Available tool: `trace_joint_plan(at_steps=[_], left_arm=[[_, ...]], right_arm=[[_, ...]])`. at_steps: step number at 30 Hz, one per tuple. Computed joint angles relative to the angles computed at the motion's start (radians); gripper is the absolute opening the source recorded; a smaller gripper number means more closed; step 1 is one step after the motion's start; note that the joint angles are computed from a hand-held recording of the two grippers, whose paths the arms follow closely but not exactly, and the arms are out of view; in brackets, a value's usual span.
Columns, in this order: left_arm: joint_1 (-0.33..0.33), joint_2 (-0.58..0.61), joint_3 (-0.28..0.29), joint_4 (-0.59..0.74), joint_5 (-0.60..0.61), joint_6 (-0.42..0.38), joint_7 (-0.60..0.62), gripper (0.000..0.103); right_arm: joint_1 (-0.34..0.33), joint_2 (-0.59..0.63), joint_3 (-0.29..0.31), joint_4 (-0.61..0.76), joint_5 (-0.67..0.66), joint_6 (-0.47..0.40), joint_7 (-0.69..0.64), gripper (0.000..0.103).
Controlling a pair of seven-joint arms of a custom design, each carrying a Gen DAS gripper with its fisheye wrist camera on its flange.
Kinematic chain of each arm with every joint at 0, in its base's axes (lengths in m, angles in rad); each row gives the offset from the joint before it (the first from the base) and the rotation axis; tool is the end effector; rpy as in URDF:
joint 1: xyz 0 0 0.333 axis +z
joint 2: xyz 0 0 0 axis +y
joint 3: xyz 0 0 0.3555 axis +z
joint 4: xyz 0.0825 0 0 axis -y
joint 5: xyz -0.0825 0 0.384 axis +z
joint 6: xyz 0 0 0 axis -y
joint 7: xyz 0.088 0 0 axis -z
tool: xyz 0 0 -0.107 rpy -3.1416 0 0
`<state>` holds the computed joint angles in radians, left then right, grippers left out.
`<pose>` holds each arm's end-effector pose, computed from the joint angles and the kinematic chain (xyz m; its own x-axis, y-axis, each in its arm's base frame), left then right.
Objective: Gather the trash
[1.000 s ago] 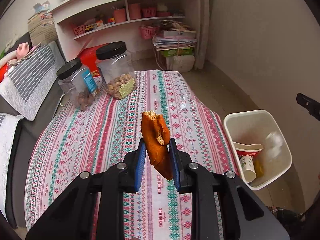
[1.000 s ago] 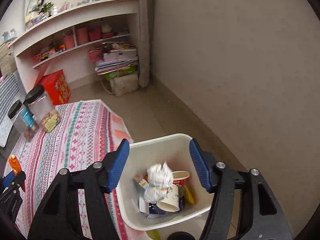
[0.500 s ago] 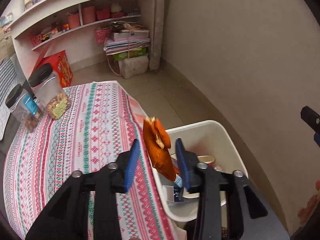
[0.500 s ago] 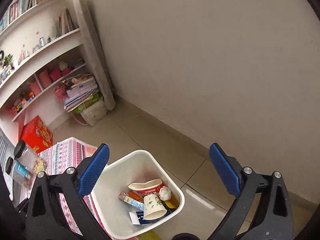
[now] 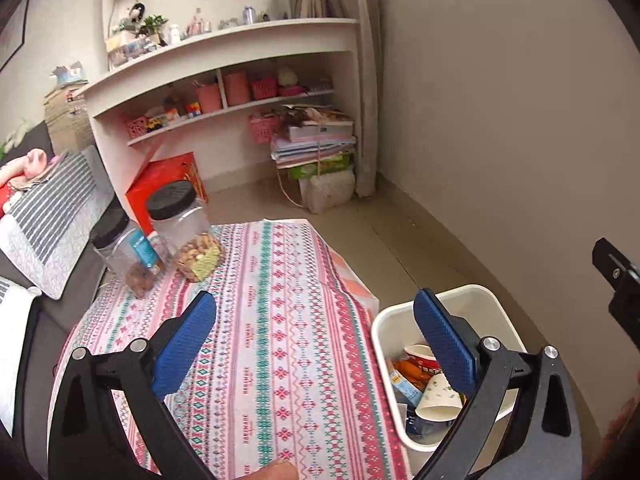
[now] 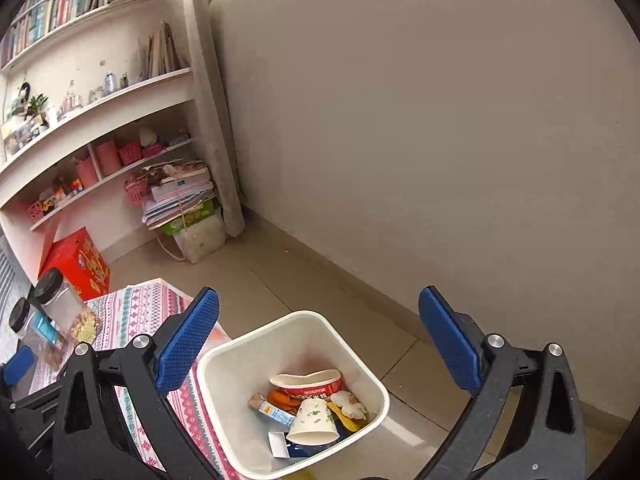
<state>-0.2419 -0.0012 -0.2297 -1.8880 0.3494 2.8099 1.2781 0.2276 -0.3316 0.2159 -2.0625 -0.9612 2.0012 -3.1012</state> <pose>0.5361 -0.2921 0.6505 -0.3913 -0.9151 -0.0974 -0.5091 0.3035 -0.8054 0.4420 0.1743 0.6614 -0.7177 -0.6900 -0.0943 -0.3108 0.4385 -0.8433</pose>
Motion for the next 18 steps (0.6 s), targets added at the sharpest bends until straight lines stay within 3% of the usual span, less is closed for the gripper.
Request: trace_joint_plan(at_steps=[5,7,11,14,18], left_arm=[[0.086,-0.109,0.010,-0.113,0.089,0.124,-0.065,0.096],[0.108,-0.139,0.020,-0.146,0.031,0.149,-0.023,0.096],[0.113,-0.178,0.054,-0.186,-0.143,0.127,0.101,0.096],[0.191,-0.189,0.007,-0.206,-0.112,0.139,0.068,0.096],[0.208,-0.186,0.010,-0.201,-0.171,0.090,0.110,0.096]], right_arm=[[0.037,0.069,0.034,0.086,-0.018,-0.035,-0.046,0.096],[0.057,0.089,0.047,0.108,-0.037,-0.061,-0.027,0.096],[0.101,0.132,0.043,0.139,-0.039,-0.043,-0.023,0.096],[0.133,0.172,0.046,0.157,-0.079,-0.042,-0.018,0.096],[0.166,0.217,0.031,0.184,-0.127,-0.023,-0.017,0.096]])
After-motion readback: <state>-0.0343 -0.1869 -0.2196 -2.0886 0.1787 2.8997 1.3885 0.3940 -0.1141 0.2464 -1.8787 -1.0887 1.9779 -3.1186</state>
